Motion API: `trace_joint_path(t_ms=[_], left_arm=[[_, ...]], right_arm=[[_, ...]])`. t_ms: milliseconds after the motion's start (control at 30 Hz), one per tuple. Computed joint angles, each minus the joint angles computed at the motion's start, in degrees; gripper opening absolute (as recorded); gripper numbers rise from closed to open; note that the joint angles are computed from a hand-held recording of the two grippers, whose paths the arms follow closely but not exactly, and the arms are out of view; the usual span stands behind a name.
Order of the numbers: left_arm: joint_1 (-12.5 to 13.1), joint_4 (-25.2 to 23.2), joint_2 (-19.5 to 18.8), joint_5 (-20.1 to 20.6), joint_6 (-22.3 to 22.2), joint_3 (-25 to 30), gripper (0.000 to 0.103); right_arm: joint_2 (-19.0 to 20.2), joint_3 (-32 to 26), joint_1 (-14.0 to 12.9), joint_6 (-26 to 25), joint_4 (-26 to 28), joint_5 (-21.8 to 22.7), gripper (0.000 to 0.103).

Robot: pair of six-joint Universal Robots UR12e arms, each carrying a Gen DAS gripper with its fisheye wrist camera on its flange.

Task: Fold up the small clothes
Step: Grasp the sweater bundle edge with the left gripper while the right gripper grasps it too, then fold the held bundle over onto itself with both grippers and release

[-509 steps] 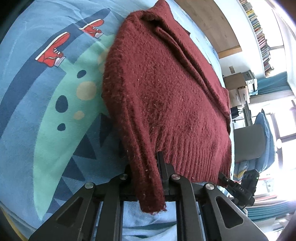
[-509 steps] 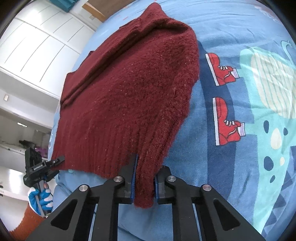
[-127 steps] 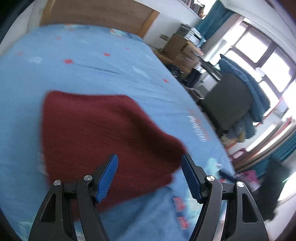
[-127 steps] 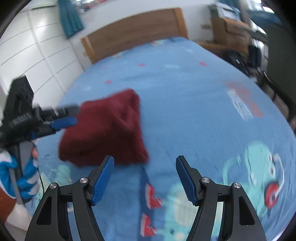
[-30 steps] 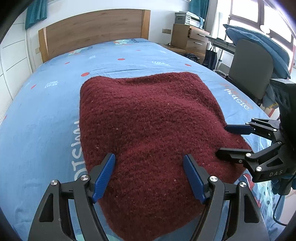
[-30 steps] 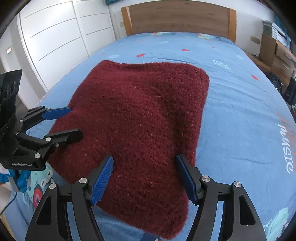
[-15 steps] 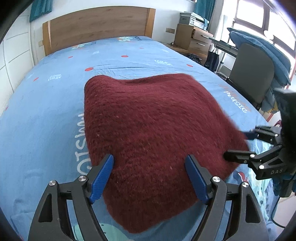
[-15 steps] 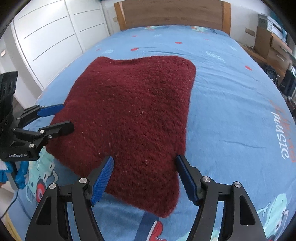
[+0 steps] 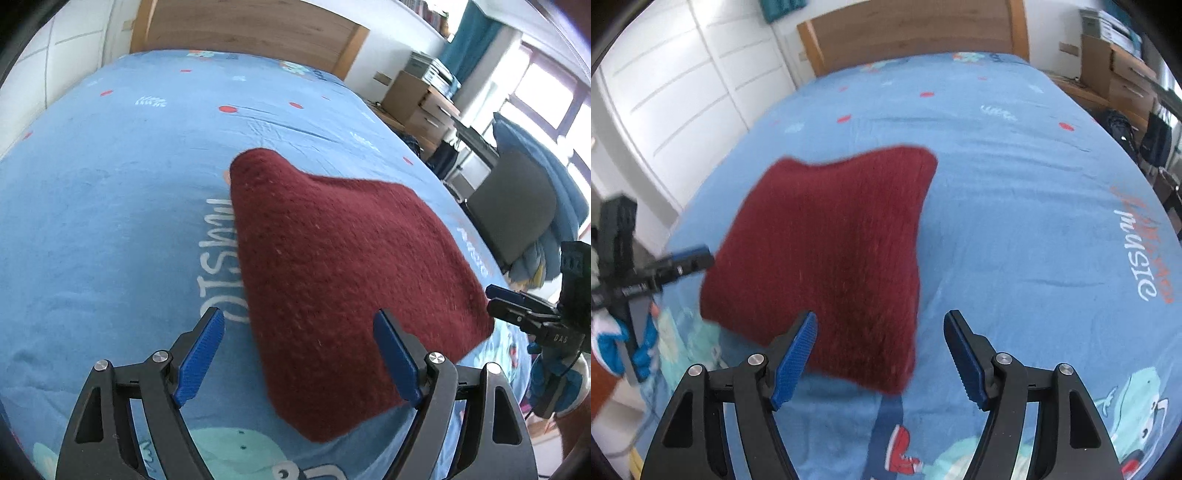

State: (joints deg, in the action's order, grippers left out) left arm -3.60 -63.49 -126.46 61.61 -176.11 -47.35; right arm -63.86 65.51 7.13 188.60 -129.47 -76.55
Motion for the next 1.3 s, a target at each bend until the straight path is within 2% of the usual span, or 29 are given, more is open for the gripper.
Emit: trace_joint_path(t_ms=[167,300,333,400,500,600,667,733,800,900,1000,1067,1133,1300], left_arm=[[0.2,-3.62,-2.55,-3.46,-1.65,4.39,0.08],[0.21,-7.78,-4.66,-4.88,-1.8,7.63,0.08],[0.23,-8.54,-4.89,-5.23,-1.84,7.77,0.081],[0.43,-9.72,-5.32,-6.48,-1.84,8.11,0.091],[0.96,-12.52,-6.14,-9.79,-1.72,8.76,0.092],[1.6,-13.83,-6.56,-13.42,-1.88,8.68,0.093],[2.05,-14.01,-6.73,-15.57,-2.23,8.65,0.089],[2.53,-15.06,-7.13,-17.32,-1.92,9.37,0.082],[3.14,-16.51,-7.61,-19.83,-1.93,10.19,0.07],[4.02,-17.95,-7.74,-22.23,-1.37,10.89,0.06],[4.73,-20.87,-8.2,-22.75,1.24,12.98,0.053],[5.32,-23.18,-8.39,-22.05,3.44,14.91,0.052],[5.94,-23.26,-8.01,-20.95,4.36,15.44,0.051],[8.57,-20.04,-5.69,-20.07,3.17,13.02,0.051]], right_arm=[[4.13,-5.73,-1.21,4.47,4.83,6.51,0.082],[6.95,-9.49,-1.45,4.51,10.39,9.17,0.083],[7.5,-9.93,-1.63,4.77,11.35,10.61,0.084],[8.15,-10.17,-1.99,5.22,12.23,13.1,0.086],[9.11,-10.55,-2.6,5.31,14.47,17.28,0.098],[9.22,-9.41,-3.25,5.18,13.97,21.15,0.1],[8.95,-8.5,-3.5,4.18,12.66,22.73,0.099],[8.62,-6.77,-4.21,5.6,10.47,26.96,0.079],[8.42,-5.68,-4.48,6.53,8.5,28.27,0.076],[7.74,-2.68,-4.99,10.5,2.68,31.07,0.066],[7.01,-1.66,-4.56,11.67,-0.99,29.69,0.058],[6.95,-2.36,-4.02,11.59,-2.14,28.25,0.055],[7.59,-3.87,-3.27,11.38,-2.71,27.53,0.052],[10.49,-9.83,-1.08,10.16,-2.38,27.39,0.051]])
